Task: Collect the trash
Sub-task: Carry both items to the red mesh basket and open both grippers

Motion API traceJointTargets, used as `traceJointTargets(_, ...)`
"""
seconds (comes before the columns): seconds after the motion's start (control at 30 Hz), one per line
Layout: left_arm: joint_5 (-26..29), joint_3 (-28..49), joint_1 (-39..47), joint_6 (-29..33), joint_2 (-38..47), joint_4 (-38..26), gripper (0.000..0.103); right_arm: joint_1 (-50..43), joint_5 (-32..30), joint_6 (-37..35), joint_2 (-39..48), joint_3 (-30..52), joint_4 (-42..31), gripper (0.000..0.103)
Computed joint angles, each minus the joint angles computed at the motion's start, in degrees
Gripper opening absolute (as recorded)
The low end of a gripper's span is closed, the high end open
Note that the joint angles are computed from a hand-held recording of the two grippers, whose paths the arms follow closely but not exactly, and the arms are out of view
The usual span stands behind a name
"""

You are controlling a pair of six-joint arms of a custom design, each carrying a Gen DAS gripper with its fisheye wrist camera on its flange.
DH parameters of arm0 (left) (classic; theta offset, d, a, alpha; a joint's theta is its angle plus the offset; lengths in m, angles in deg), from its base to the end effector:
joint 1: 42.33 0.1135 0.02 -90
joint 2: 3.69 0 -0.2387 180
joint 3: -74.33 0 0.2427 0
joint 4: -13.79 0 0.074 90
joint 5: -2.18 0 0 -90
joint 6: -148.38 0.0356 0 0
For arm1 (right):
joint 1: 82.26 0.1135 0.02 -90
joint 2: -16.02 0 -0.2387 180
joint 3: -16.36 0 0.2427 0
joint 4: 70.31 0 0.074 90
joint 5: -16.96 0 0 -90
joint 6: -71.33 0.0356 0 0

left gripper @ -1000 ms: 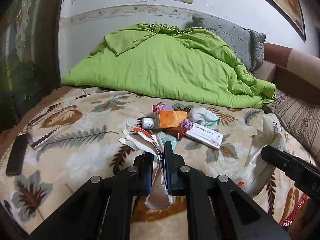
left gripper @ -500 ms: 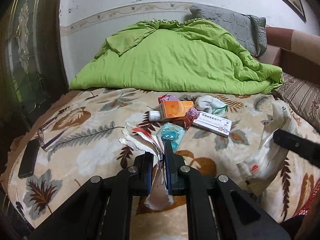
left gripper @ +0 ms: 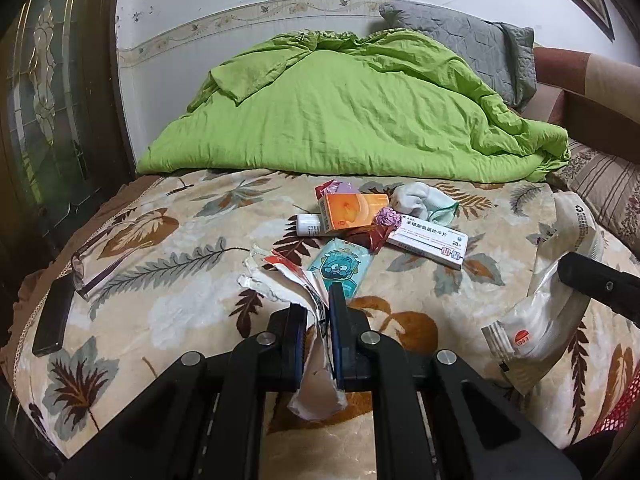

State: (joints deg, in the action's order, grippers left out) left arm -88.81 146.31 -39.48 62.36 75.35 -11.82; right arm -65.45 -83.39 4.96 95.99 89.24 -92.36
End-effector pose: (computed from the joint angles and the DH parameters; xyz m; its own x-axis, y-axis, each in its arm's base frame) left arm 0.3073 0.0159 0.2589 -0.5423 0.0425 -0.8391 -0.0267 0.9973 0.0677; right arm 0.2992 0.0971 0.2655 -0.6013 0.2303 -0.7651 -0.2114 0.8776 0.4302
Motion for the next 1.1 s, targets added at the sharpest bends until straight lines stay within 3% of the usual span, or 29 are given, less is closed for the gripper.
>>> traceJointTargets(0.53, 0.6, -0.1, 0.2, 0.0, 0.1, 0.3, 0.010, 0.2, 0.0, -0.1, 0.4, 0.5, -0.3, 0.033)
traceJointTargets(0.77, 6.0, -0.4, 1.3, 0.1, -0.9, 0.6, 0.010, 0.1, -0.1, 0.5, 0.4, 0.4, -0.2, 0.033)
traceJointTargets(1.1, 20.6, -1.4, 1.8, 3.1, -4.0, -1.4, 0.010, -5.9, -4.0, 2.2, -8.2, -4.3, -3.4, 0.033)
